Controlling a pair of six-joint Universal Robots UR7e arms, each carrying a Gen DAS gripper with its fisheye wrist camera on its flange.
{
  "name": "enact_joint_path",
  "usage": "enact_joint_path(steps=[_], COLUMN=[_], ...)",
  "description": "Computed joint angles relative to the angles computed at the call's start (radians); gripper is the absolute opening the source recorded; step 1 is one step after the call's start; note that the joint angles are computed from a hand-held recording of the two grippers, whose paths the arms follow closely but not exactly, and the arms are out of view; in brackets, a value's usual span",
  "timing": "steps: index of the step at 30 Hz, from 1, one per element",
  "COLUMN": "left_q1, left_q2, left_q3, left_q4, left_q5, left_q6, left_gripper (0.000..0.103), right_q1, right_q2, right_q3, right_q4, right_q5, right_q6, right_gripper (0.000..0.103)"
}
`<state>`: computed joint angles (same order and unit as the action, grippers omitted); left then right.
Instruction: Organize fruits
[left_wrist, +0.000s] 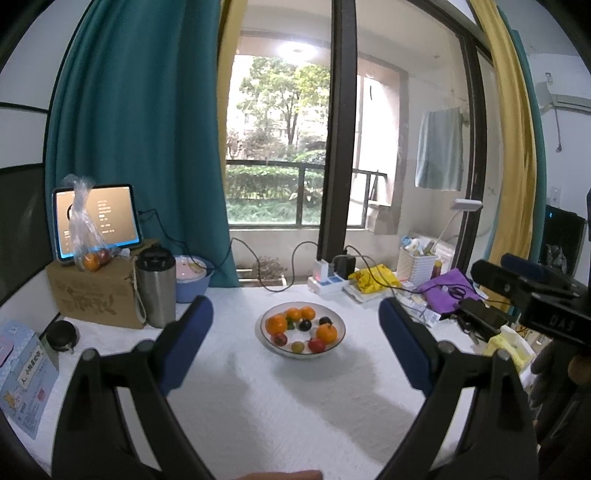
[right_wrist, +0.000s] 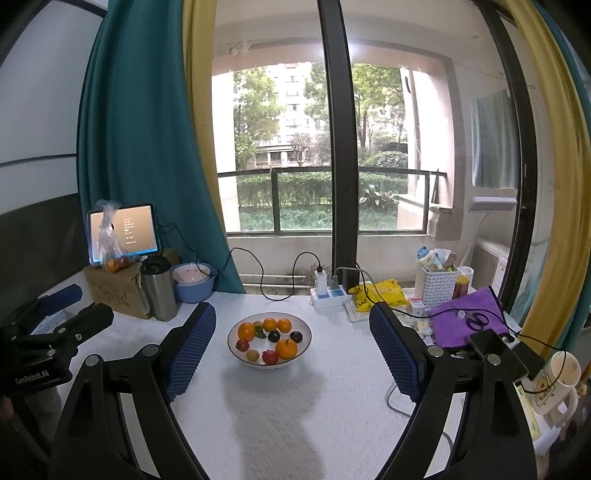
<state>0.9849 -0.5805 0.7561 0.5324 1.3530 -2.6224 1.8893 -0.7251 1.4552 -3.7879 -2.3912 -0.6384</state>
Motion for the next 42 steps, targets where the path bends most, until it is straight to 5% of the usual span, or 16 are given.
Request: enact_joint_path(steps=[42], left_q1=[0.013], left_q2=[-0.002], left_q3=[0.019], left_q4=[-0.079], left_q5=[0.013], left_q6=[0.064], left_gripper=[0.092], right_q1=[-0.014], right_q2=[0.001], right_q3=[-0.003], right_q4=[0.07], right_q5=[0.011], right_q6=[0.029], right_gripper=[0.088])
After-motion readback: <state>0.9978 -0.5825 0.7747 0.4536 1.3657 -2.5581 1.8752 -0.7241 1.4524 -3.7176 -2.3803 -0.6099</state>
